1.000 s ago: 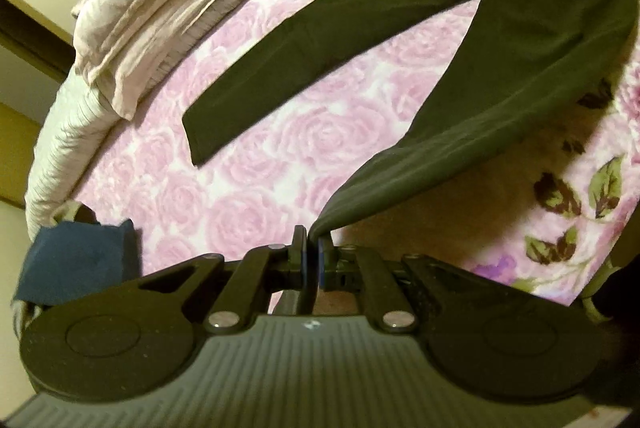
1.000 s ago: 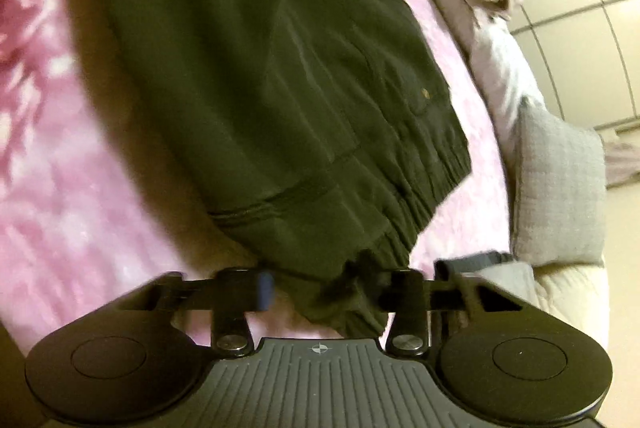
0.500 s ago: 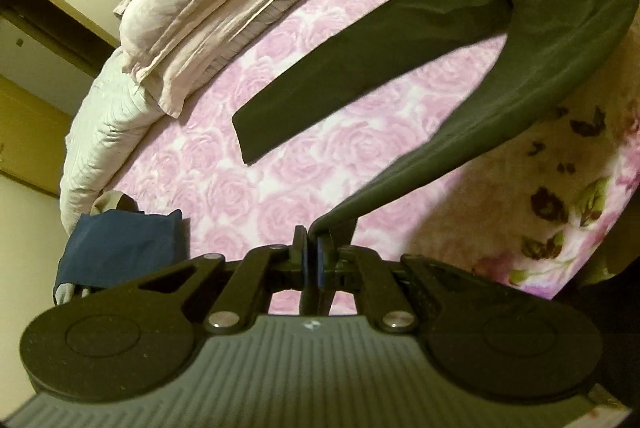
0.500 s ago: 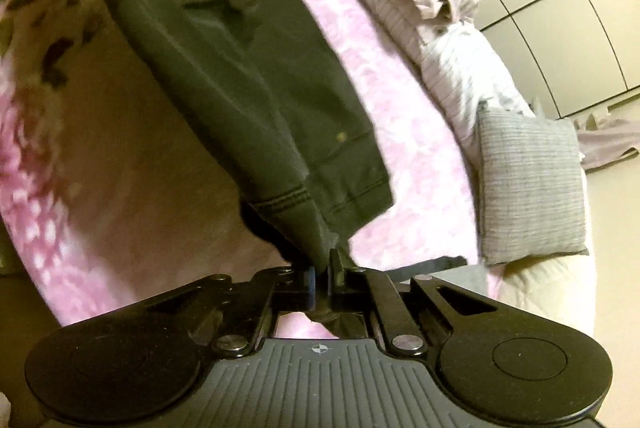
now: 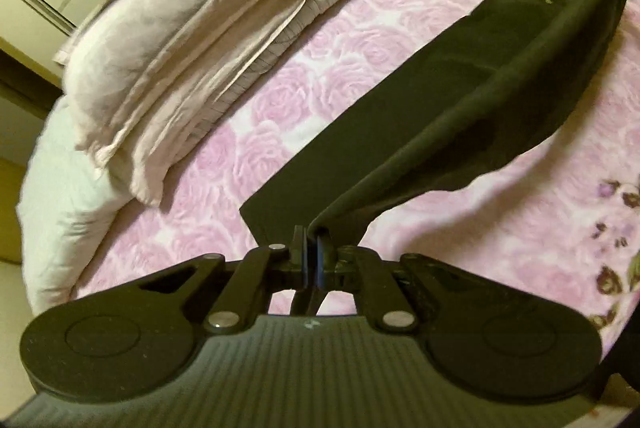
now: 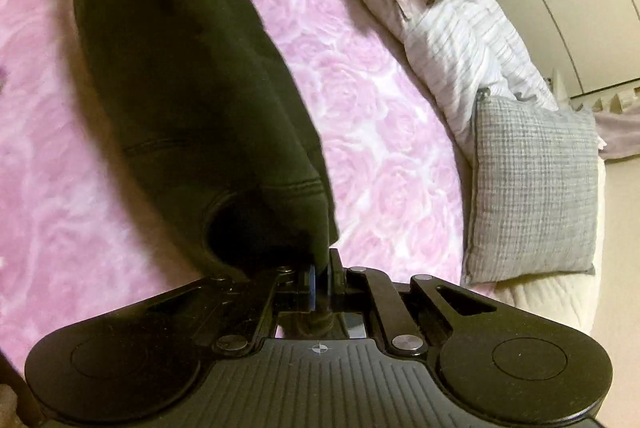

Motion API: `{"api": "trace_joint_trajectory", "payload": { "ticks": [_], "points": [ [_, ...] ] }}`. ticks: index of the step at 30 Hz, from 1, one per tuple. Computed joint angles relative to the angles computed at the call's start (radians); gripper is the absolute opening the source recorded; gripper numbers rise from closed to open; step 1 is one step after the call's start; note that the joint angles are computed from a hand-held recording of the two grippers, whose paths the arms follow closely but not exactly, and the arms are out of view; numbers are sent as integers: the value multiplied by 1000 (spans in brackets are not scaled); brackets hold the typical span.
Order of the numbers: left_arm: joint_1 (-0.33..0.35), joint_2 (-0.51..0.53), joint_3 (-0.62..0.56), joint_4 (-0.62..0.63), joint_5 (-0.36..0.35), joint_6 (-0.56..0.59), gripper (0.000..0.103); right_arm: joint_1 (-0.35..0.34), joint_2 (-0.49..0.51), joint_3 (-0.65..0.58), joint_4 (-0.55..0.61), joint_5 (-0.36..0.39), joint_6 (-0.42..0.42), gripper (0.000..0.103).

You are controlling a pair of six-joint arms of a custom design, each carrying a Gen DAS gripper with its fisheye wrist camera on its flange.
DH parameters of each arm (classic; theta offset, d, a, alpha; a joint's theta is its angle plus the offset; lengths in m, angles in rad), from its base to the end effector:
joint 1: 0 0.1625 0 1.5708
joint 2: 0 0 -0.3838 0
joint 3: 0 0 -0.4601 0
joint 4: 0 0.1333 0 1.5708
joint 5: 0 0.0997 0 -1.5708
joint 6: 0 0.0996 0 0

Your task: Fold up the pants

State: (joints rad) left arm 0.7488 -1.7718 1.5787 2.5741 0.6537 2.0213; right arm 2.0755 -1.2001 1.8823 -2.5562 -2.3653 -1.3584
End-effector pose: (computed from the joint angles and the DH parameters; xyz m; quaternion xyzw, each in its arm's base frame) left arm -0.0476 -0.3341 0.6573 0.0501 0.8409 -0.1364 0.5213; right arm 0.3505 -0.5057 0.1933 0.6967 -0.5907 -0.0316 0.4058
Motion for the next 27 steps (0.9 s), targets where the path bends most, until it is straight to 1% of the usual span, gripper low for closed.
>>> {"api": "trace_joint_trajectory", "payload": {
  "ticks": [2,5,9,13,15,16,17,18,19,20,21,23,24,26,27],
  "points": [
    [129,84,-121,-102,-35,171,4,-10,59,-54,15,-4,-10,1],
    [285,198,-257,-213,-76,379,4,-38,148,-132,27,-2,-25,1],
    [434,329,-400,-333,-113,570,4,-85,249,-230,74,5,-18,1],
    [544,443,-517,-430,-125,721,4,-132,335,-309,99,12,-14,1],
    [586,495,-560,-466,-141,773,4,-155,371,-334,92,15,-8,1],
    [605,520,-579,-480,-150,790,5,-163,387,-345,93,17,6,6],
    [623,544,-589,-487,-167,798,9,-173,411,-363,73,21,14,18],
    [634,561,-593,-488,-187,798,13,-185,432,-369,12,28,9,26],
    [646,575,-586,-488,-214,798,15,-193,454,-373,-77,32,2,45],
    [653,583,-575,-488,-239,802,16,-197,457,-368,-124,38,33,57],
    [657,588,-567,-487,-256,804,19,-201,459,-377,-130,52,90,58],
    [657,584,-547,-487,-281,786,22,-205,448,-388,-95,63,222,59],
    [654,578,-535,-482,-289,769,25,-203,430,-374,-99,66,259,59],
    [644,555,-500,-458,-302,715,25,-194,404,-344,-138,60,286,59],
    [636,539,-479,-439,-304,681,27,-190,382,-326,-145,67,314,59]
  ]
}}
